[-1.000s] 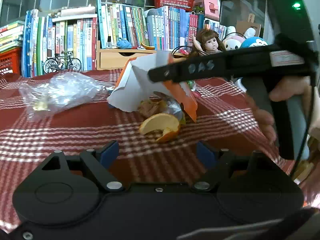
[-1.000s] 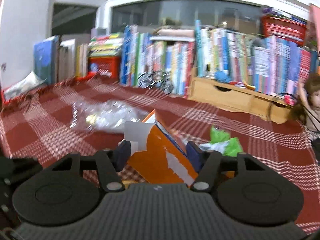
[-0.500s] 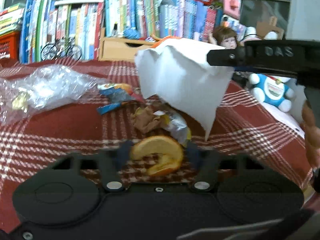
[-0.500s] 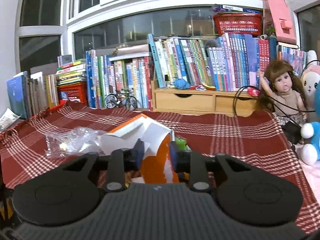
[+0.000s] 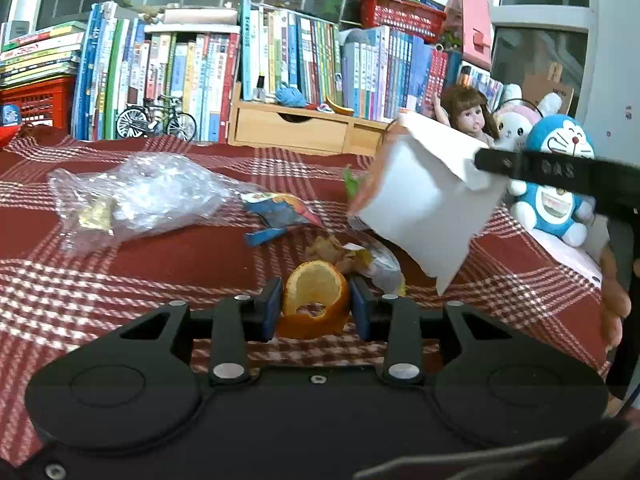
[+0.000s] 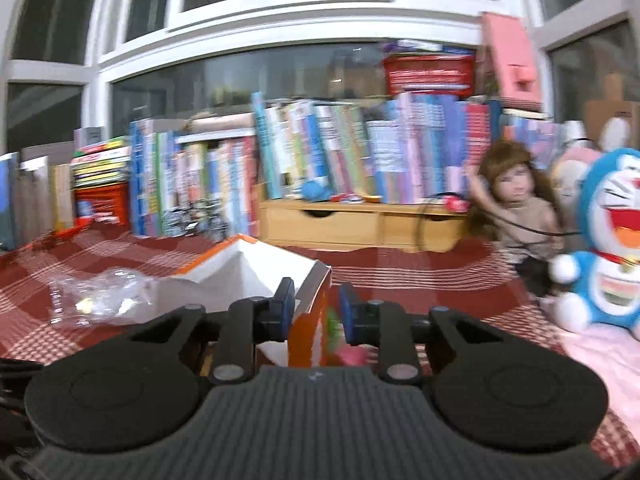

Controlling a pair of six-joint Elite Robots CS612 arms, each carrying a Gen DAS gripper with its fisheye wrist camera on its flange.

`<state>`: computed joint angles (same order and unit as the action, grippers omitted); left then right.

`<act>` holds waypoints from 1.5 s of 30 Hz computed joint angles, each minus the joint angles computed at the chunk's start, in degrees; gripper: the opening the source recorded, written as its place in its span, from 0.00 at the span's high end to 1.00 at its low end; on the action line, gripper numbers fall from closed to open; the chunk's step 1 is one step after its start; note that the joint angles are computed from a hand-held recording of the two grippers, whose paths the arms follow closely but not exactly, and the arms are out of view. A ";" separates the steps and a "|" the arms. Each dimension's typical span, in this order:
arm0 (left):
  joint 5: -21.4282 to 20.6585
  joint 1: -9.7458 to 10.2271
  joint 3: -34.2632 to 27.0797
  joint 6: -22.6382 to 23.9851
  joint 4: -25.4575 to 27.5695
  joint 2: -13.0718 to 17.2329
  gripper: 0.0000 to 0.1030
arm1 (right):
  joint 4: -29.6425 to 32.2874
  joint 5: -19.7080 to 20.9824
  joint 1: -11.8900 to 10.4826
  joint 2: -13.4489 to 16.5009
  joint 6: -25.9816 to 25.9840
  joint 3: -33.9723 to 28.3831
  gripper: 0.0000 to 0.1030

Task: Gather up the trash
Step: 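Lift the orange peel with the left tool while the right tool lifts the orange box, then carry the orange peel and orange box in both tools over the black bin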

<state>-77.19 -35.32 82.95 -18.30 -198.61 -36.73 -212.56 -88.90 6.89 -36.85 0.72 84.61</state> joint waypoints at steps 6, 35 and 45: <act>-0.35 0.11 1.10 -0.33 -1.12 -0.63 0.67 | 0.52 0.49 -1.42 -0.82 7.77 1.64 0.75; 0.93 -1.20 6.59 1.24 -5.41 -3.76 0.67 | -4.70 9.24 -4.47 -5.79 21.00 11.61 0.97; 0.80 -2.49 13.27 3.16 -9.12 -7.18 0.67 | -7.87 13.97 -4.43 -9.37 19.01 19.39 0.97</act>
